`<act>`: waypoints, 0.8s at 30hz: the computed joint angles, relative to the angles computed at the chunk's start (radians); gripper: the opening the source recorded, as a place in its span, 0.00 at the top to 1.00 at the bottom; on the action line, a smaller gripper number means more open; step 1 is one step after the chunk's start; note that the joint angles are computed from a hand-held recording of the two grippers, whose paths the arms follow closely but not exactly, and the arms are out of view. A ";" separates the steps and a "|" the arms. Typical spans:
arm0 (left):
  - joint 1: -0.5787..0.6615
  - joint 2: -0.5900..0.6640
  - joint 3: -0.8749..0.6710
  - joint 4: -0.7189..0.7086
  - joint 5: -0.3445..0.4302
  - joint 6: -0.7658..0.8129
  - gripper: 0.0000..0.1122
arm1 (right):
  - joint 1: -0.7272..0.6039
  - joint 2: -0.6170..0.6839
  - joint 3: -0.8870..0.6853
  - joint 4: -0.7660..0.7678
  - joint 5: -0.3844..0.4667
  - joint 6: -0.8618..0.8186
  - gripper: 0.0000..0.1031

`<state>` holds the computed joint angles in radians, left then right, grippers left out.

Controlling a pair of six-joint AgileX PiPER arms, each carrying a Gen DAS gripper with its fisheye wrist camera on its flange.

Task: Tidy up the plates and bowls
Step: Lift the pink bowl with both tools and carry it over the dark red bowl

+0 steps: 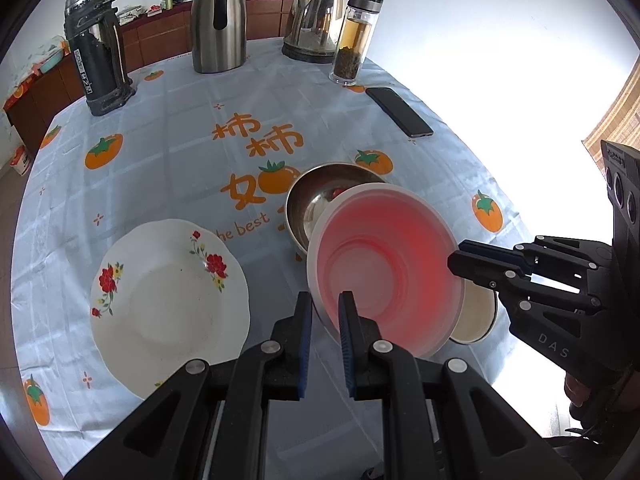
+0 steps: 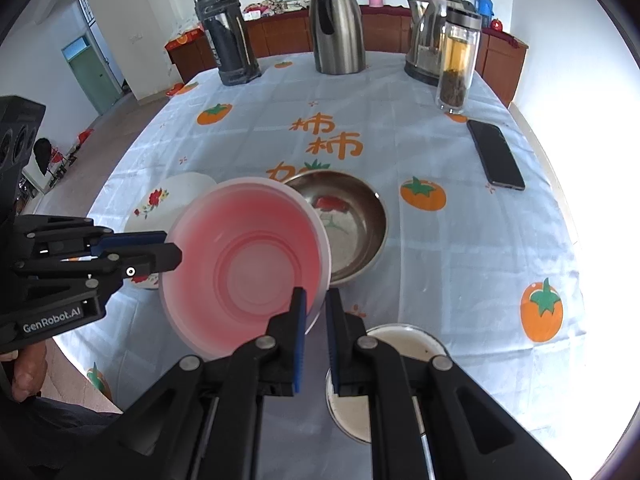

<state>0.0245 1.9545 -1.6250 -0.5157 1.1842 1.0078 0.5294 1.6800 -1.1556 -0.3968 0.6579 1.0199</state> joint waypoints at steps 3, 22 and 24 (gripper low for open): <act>-0.011 0.010 -0.015 0.003 -0.004 -0.015 0.87 | -0.014 0.002 -0.003 -0.002 -0.005 -0.009 0.91; -0.095 0.074 -0.111 0.042 -0.035 -0.124 0.87 | -0.142 0.040 -0.058 0.033 -0.044 -0.161 0.91; -0.102 0.088 -0.128 0.048 -0.036 -0.143 0.87 | -0.154 0.051 -0.063 0.044 -0.051 -0.181 0.91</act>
